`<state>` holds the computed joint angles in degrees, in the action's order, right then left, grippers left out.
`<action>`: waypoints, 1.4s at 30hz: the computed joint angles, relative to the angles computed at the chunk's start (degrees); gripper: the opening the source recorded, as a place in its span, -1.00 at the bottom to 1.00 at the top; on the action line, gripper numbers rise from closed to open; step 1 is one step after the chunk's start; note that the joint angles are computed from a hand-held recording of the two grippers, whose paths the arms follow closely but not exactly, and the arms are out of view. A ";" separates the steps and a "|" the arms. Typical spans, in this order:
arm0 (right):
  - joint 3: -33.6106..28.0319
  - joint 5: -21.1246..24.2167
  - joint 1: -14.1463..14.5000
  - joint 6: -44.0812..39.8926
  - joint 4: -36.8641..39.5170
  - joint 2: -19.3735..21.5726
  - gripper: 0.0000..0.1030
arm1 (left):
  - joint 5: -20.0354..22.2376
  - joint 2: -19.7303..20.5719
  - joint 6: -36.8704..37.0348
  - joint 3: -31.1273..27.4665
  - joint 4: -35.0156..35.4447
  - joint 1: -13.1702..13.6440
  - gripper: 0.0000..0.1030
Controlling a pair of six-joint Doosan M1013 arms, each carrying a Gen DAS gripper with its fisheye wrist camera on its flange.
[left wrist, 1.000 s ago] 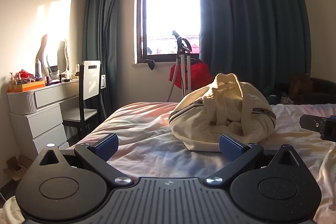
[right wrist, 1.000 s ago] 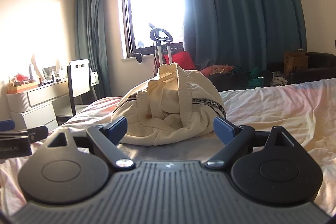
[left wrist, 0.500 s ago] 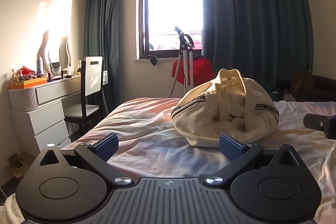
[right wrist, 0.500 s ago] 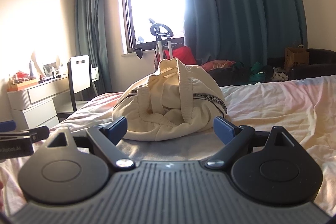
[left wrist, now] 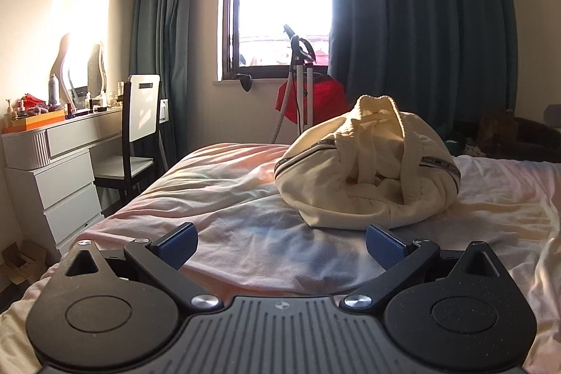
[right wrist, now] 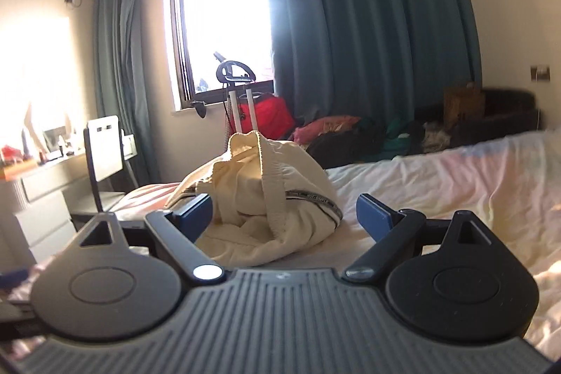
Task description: Fold clothes
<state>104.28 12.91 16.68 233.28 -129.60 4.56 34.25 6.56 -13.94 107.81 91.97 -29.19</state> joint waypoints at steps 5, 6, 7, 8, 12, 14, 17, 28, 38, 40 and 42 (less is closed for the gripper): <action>0.45 0.43 -1.23 8.69 -5.03 0.17 0.75 | -5.53 4.40 7.29 -4.67 -4.84 1.76 0.99; 0.62 1.04 -1.33 9.61 -5.40 0.31 0.75 | -6.55 5.54 8.51 -5.95 -5.00 2.13 0.99; 0.50 1.38 -1.35 7.67 -2.98 0.70 0.75 | -7.52 6.74 9.57 -7.30 -4.96 2.48 0.99; 0.36 1.55 -1.35 5.53 -0.72 1.09 0.75 | -8.44 8.02 10.53 -8.86 -5.01 2.84 0.99; 0.19 13.29 0.69 -5.23 10.43 3.38 0.77 | -12.37 13.67 13.09 -16.88 -6.90 4.58 0.99; -0.39 14.24 0.27 -5.13 10.89 4.40 0.77 | -10.44 17.44 16.86 -22.81 -10.49 4.91 0.99; -1.42 13.02 -0.66 -4.70 12.27 5.94 0.76 | -6.96 23.27 22.81 -32.24 -16.50 5.62 0.97; -5.19 13.52 -0.65 -7.16 13.62 12.85 0.75 | 7.21 35.98 48.72 -57.70 -44.53 8.50 -0.22; -5.11 11.58 -0.62 -5.93 13.41 12.42 0.75 | -8.25 17.17 33.23 -35.96 -31.62 7.28 -0.58; -4.48 11.48 -0.44 -4.81 11.48 11.70 0.75 | -10.88 13.15 29.77 -31.00 -27.35 6.40 -0.60; -3.68 10.55 -0.40 -1.88 7.99 10.68 0.75 | -13.19 9.47 25.72 -26.08 -22.21 5.32 -0.60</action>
<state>100.60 23.46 16.27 231.40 -121.61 15.24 21.06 16.03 11.78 81.73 69.76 -23.87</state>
